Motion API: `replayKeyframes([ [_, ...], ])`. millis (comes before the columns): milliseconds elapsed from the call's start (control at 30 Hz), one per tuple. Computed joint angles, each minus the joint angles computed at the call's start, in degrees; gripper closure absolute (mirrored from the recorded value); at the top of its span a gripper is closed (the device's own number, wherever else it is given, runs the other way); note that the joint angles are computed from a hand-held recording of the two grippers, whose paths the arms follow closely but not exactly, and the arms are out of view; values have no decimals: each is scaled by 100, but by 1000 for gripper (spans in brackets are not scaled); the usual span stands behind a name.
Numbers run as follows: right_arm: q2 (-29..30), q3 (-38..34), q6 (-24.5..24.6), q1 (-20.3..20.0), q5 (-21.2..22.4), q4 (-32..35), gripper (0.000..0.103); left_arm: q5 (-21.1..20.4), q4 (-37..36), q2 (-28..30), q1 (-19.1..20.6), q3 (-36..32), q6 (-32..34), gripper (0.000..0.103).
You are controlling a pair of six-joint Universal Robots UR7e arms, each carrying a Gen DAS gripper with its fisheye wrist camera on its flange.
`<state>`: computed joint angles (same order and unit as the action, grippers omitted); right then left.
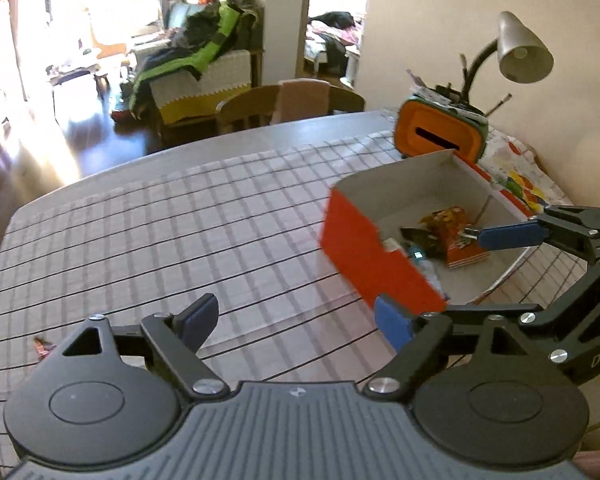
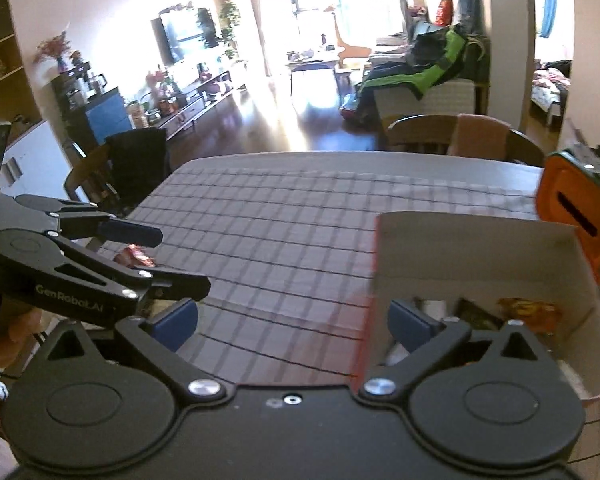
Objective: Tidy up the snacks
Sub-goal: 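Move both tools back toward the snack pile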
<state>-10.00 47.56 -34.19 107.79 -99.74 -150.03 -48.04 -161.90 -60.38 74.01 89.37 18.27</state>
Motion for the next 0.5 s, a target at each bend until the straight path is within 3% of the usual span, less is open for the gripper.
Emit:
replayKeyframes([
  [200, 286, -183, 72, 182, -144, 124, 1, -43, -370, -522, 229, 509, 258, 12],
  [500, 747, -565, 503, 423, -314, 557, 1, -47, -183, -1107, 674, 839, 469, 12],
])
